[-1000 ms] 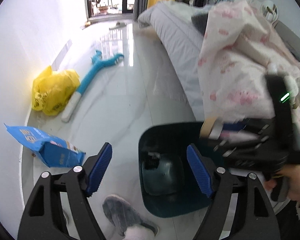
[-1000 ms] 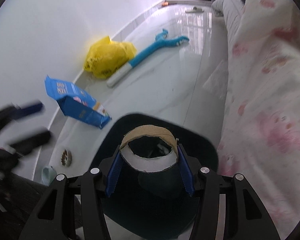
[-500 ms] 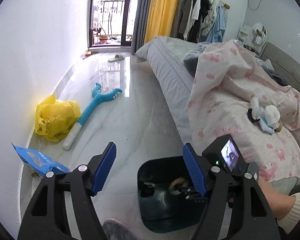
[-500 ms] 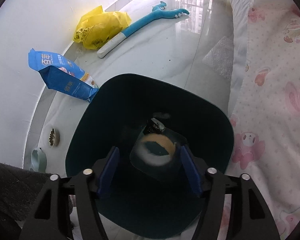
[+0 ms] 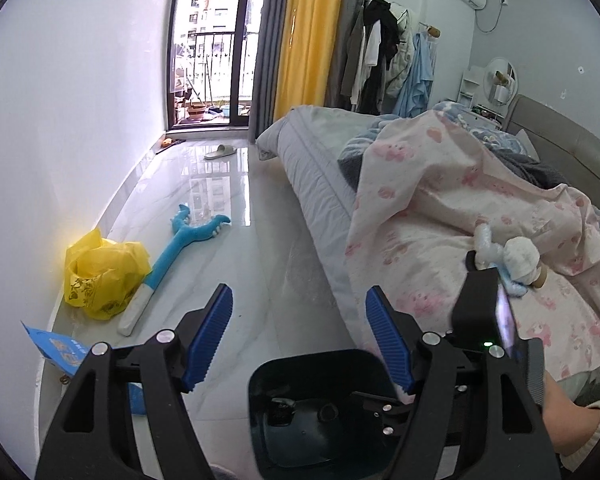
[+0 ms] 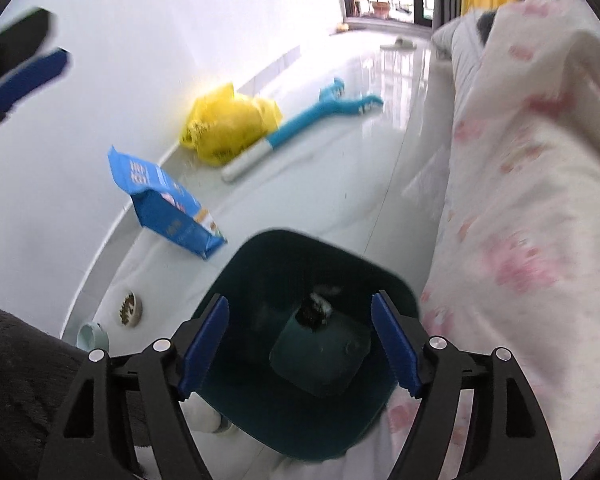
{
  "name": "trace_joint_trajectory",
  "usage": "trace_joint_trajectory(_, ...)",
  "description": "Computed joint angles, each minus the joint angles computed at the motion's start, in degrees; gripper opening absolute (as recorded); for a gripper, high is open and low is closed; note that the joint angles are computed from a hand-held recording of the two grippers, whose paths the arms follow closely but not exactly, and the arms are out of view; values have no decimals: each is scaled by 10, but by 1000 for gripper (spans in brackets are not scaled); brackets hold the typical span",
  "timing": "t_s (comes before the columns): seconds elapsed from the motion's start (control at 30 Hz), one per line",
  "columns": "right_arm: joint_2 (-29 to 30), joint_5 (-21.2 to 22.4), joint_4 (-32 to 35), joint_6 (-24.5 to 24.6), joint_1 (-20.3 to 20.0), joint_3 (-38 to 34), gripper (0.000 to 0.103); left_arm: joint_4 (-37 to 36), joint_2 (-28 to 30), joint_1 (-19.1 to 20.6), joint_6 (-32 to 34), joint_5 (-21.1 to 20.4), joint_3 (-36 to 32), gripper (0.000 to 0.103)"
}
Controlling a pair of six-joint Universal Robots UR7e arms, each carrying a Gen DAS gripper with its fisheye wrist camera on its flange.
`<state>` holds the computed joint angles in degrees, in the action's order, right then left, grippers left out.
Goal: Collect trash
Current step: 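Move both grippers back over the remaining trash on the bed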
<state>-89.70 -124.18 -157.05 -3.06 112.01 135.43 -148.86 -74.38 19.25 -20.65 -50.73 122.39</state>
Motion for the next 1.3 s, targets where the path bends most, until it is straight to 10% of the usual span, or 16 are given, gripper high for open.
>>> trace_joint_trajectory(0.67,-238,-54,0,-104,-20,40,80,-79,155,-35,-7,-69,-83,76)
trace_joint_trajectory(1.3,-464,-38,84,-195,-139,48,88,-126,280,-67,-19,-136,-157,77)
